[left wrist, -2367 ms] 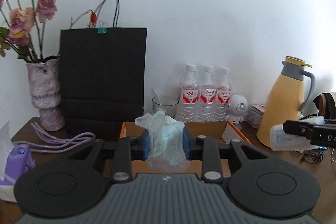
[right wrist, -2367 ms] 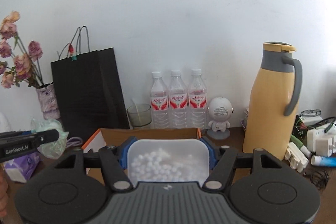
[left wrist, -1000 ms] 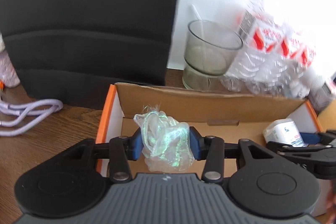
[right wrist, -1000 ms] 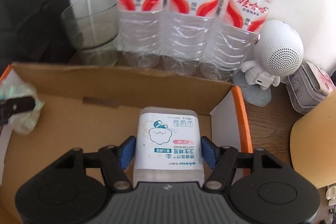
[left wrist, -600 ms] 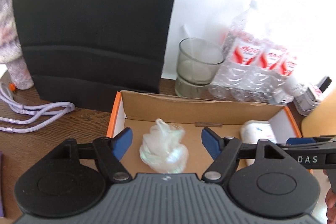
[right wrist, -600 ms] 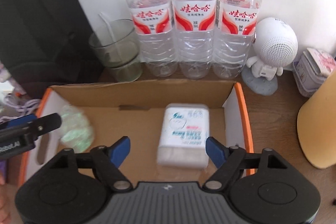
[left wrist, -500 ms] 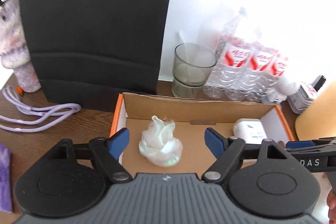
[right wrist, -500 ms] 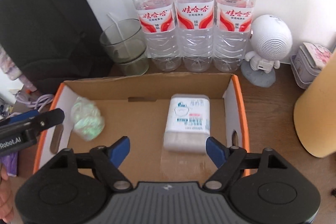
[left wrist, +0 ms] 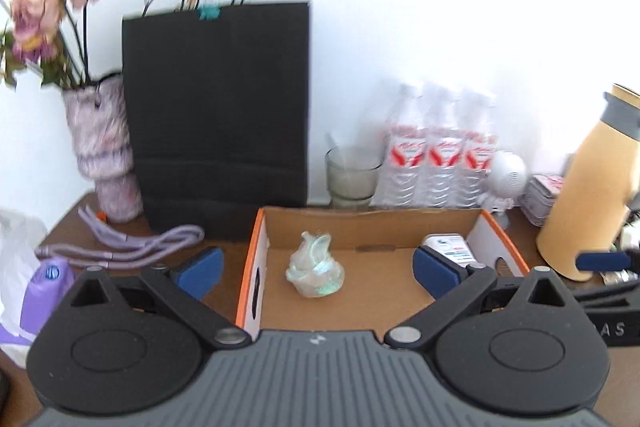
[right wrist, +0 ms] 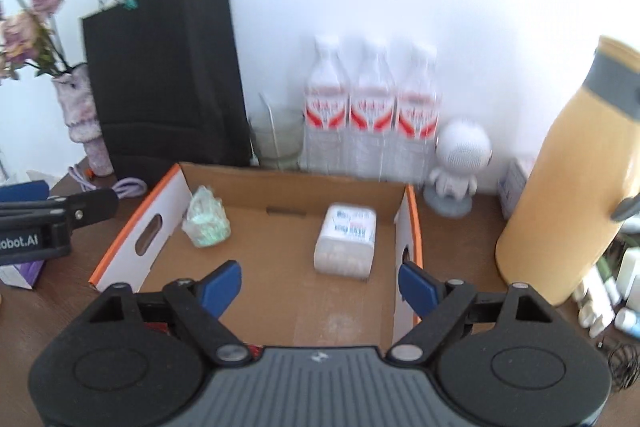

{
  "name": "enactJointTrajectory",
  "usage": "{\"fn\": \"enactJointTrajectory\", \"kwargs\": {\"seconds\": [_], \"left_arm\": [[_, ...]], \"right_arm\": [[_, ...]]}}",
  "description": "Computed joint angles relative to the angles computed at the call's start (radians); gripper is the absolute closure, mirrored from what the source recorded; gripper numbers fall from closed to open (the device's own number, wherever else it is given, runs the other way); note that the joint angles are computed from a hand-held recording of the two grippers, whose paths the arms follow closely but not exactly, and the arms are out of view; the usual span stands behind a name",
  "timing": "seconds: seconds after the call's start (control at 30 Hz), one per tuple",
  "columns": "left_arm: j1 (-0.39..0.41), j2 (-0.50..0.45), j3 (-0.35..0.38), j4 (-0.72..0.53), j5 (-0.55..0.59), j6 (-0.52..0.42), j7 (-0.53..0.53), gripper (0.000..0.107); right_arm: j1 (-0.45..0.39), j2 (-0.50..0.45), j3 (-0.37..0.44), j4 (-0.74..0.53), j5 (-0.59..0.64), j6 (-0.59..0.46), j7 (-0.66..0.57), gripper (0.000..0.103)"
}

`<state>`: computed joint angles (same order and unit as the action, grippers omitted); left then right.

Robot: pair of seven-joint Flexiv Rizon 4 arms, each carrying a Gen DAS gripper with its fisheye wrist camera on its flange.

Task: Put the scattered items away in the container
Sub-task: 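Open both grippers to drop the items in the box and withdraw, then grasp the purple cloth pouch with the left gripper while the right grasps the red flower clip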

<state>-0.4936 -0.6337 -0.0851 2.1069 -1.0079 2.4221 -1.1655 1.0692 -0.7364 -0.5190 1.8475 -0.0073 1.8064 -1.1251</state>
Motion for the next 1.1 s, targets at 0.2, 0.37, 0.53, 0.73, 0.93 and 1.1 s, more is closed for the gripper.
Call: {"fn": "enactJointTrajectory", "kwargs": {"seconds": [0.2, 0.37, 0.53, 0.73, 0.93, 1.1], "left_arm": [[0.005, -0.059, -0.003, 0.065, 0.151, 0.228, -0.167, 0.004], [-0.034, -0.065, -0.015, 0.143, 0.093, 0.301, -0.14, 0.004], [-0.092, -0.098, -0.072, 0.364, 0.083, 0.453, -0.357, 0.004], [-0.12, -0.17, -0.082, 0.52, 0.252, 0.463, -0.575, 0.004], [-0.058, -0.177, -0.006, 0.436, 0.333, 0.421, -0.515, 0.008], [0.077, -0.143, 0.005, 0.352, 0.459, 0.227, -0.453, 0.034]], "right_arm": [[0.079, -0.117, -0.053, 0.035, 0.192, 0.282, -0.048, 0.017], [0.129, -0.134, -0.042, 0.067, 0.321, 0.329, -0.097, 0.017], [0.193, -0.119, 0.084, 0.262, 0.46, 0.549, -0.155, 0.016], [0.156, -0.147, 0.333, 0.416, 0.516, 0.736, -0.143, 0.014], [0.142, -0.13, 0.348, 0.357, 0.585, 0.639, -0.241, 0.014], [0.085, -0.104, 0.371, 0.308, 0.566, 0.604, -0.322, 0.015]]}}
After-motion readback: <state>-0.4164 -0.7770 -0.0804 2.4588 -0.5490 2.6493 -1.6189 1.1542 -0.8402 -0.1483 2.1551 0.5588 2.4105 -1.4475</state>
